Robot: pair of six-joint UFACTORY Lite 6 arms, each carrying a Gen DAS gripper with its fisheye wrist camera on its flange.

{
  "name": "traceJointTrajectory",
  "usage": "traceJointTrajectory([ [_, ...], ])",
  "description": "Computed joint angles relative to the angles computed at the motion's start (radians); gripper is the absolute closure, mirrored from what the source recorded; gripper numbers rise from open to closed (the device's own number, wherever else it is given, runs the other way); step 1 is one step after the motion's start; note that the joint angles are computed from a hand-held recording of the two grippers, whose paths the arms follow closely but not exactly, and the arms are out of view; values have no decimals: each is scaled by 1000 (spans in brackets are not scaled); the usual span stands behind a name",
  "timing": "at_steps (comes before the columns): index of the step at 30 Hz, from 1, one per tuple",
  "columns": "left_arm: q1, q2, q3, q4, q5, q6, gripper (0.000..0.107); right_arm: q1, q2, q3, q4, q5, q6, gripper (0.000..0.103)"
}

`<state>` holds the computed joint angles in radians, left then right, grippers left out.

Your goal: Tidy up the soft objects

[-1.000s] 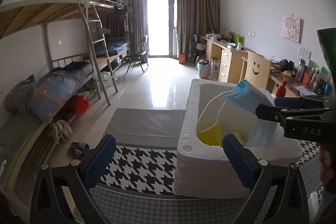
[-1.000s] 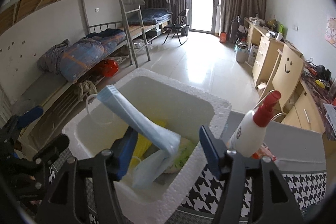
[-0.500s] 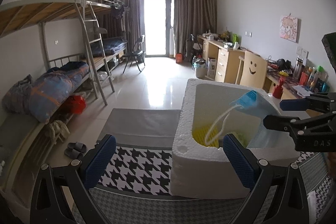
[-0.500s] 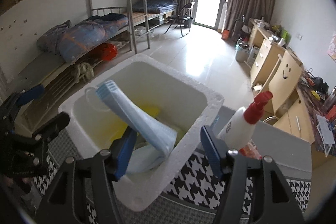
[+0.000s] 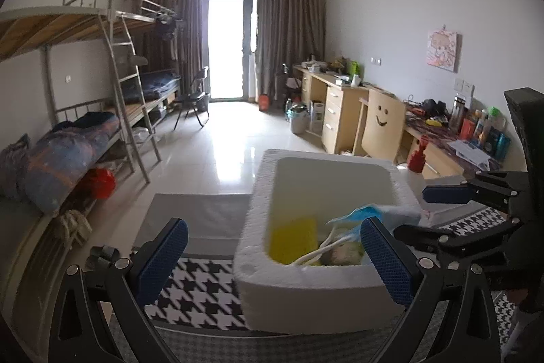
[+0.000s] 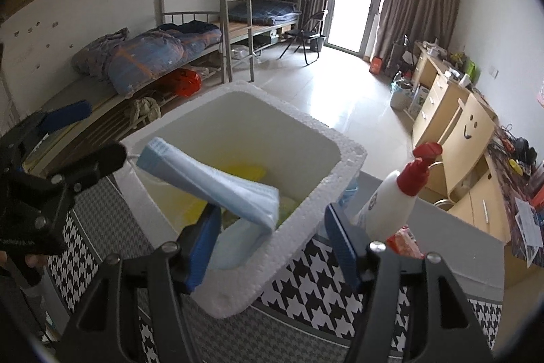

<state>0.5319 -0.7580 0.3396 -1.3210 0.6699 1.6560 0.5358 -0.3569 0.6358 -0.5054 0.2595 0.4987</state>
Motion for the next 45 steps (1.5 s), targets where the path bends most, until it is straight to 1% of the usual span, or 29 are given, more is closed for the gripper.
traceJointTrajectory([
  [2,-70,8,2,-13,-63,-2,5,-3,-13,-16,0,-9,-9,35],
  [3,-125,22,7,-30,-127,-1,5,-10,-18,-23,21,-16,-35,35],
  [4,-152,25,4,-35,-161,-2,5,-17,-23,-28,53,-21,-72,35],
  [5,-210,59,17,-62,-237,11,5,-14,-24,-30,67,-23,-88,35],
  [6,-232,73,19,-83,-281,24,5,-18,-31,-36,117,-27,-147,35],
  [7,-251,95,25,-143,-322,70,5,-24,-43,-46,152,-31,-193,35],
  [9,-242,120,32,-181,-319,103,5,-34,-66,-59,152,-30,-193,35],
  [12,-216,127,31,-189,-300,120,5,-63,-93,-71,239,-33,-272,35],
  [15,-216,107,26,-167,-300,94,5,-84,-116,-78,307,-37,-336,35],
  [20,-225,52,16,-89,-298,6,5,-74,-164,-99,293,-28,-303,35],
  [22,-219,16,4,-48,-285,-38,5,-69,-187,-109,288,-21,-291,32],
  [24,-215,-12,-4,-4,-279,-81,5,-45,-231,-132,202,-11,-193,24],
  [28,-188,-84,-29,78,-241,-169,5,-18,-325,-175,118,16,-86,21],
  [29,-179,-103,-35,97,-229,-189,5,-3,-345,-184,72,28,-30,20],
  [31,-172,-143,-46,149,-209,-243,5,23,-397,-206,-24,54,86,17],
  [33,-153,-189,-59,187,-179,-274,5,40,-437,-223,-60,70,134,13],
  [34,-136,-224,-69,211,-151,-298,5,56,-469,-234,-74,91,159,13],
  [37,-82,-304,-85,256,-64,-340,5,64,-529,-247,-41,122,141,13],
  [40,-41,-376,-98,295,-1,-382,5,76,-589,-261,-30,164,142,13],
  [45,40,-483,-115,314,126,-404,5,169,-693,-292,-125,270,273,13],
])
